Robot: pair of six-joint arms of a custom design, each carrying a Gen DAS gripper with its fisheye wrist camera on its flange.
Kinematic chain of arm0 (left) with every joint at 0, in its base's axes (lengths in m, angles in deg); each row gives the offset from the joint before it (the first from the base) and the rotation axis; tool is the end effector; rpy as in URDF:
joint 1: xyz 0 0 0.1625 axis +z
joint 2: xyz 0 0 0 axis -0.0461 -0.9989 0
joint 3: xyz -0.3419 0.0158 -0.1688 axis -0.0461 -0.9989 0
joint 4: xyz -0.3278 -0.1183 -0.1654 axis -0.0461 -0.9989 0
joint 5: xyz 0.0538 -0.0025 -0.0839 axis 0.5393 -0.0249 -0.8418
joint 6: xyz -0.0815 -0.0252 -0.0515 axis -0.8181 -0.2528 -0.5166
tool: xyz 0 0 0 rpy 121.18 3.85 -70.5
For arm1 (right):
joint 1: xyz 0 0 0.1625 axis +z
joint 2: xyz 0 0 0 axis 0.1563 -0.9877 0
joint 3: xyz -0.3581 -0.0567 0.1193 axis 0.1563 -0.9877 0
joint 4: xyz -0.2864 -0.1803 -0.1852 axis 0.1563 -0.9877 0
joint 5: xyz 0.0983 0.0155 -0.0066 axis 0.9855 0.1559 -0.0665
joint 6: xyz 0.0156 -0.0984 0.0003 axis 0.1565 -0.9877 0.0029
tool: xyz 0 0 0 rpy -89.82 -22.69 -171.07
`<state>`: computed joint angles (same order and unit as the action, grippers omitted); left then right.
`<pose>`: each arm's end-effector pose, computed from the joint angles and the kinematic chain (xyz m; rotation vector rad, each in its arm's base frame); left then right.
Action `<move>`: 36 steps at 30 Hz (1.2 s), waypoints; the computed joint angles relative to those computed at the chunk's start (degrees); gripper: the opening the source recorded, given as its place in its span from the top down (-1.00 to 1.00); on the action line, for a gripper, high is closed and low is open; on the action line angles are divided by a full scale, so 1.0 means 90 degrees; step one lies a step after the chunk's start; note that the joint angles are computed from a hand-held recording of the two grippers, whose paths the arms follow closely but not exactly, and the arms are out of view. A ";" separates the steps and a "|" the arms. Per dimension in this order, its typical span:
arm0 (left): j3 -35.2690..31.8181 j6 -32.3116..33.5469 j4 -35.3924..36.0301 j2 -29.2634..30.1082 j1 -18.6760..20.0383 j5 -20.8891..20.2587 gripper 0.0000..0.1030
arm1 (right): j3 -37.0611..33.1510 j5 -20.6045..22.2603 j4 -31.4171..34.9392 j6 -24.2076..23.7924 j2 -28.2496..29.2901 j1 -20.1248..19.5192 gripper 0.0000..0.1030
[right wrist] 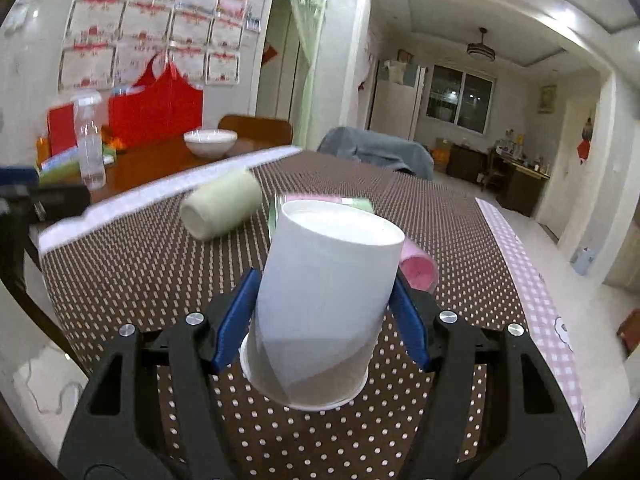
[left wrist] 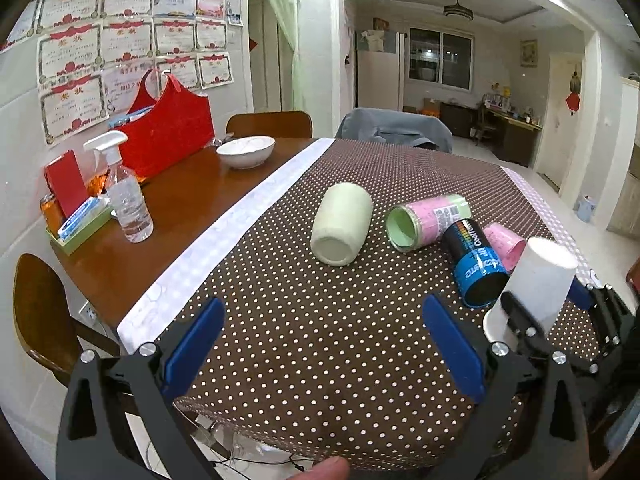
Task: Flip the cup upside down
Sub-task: 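Rotate the white cup rim-down with the right gripper and set it on the table, then open the right gripper and pull it back from the cup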
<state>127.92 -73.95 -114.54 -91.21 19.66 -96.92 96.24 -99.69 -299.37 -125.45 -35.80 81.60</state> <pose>-0.2815 -0.3209 0.0843 0.2496 2.0182 -1.1376 0.1199 -0.3484 0.1531 0.9359 -2.0584 1.1403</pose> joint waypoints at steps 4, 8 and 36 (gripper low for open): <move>0.0076 0.0129 -0.0184 0.0026 0.0017 -0.0065 -0.90 | -0.0025 -0.0213 -0.0175 -0.0174 0.0254 0.0012 -0.26; 0.0105 0.0233 -0.0337 0.0074 -0.0016 -0.0090 -0.90 | 0.0045 -0.0376 -0.0187 -0.0122 0.0296 0.0031 -0.49; -0.0531 -0.0668 0.1326 0.0260 -0.1173 0.0100 -0.90 | 0.0804 0.0484 0.4030 0.2353 -0.4353 0.0004 -0.88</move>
